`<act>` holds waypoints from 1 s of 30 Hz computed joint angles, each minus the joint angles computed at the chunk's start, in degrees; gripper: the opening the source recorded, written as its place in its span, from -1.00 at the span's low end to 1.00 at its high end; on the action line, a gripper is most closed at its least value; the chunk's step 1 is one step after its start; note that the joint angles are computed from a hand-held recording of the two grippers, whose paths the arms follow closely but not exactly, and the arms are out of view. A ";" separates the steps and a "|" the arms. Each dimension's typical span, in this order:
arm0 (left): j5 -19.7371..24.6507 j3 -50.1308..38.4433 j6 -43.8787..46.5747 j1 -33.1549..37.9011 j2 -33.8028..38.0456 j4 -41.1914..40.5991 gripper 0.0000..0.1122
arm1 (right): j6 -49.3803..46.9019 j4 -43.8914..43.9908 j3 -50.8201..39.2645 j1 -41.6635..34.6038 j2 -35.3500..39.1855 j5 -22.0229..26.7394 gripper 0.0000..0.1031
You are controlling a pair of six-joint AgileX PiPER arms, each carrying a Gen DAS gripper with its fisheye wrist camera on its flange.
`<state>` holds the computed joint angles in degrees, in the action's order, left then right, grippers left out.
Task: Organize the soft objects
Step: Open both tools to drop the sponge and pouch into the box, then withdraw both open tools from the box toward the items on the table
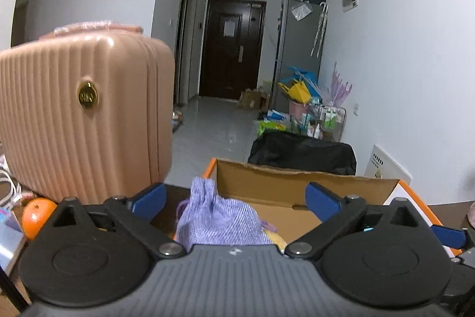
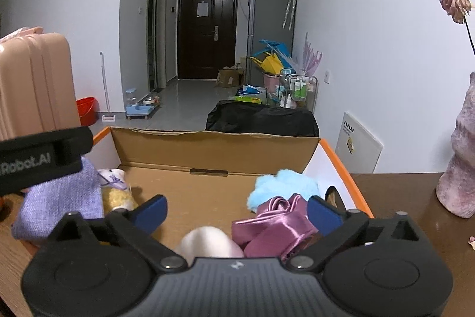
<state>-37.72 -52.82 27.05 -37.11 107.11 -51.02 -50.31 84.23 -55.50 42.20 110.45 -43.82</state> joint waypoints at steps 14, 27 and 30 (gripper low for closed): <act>-0.27 2.16 2.69 -0.16 -2.98 -4.17 0.84 | 1.34 -0.56 1.82 3.13 -1.80 -2.43 1.00; -3.47 12.81 0.24 -1.61 -11.93 -2.95 0.84 | 1.21 2.23 7.13 12.03 -5.74 -10.18 1.00; -4.56 15.56 0.20 -2.64 -13.78 -3.38 0.84 | 1.92 3.27 8.93 14.39 -6.81 -11.65 1.00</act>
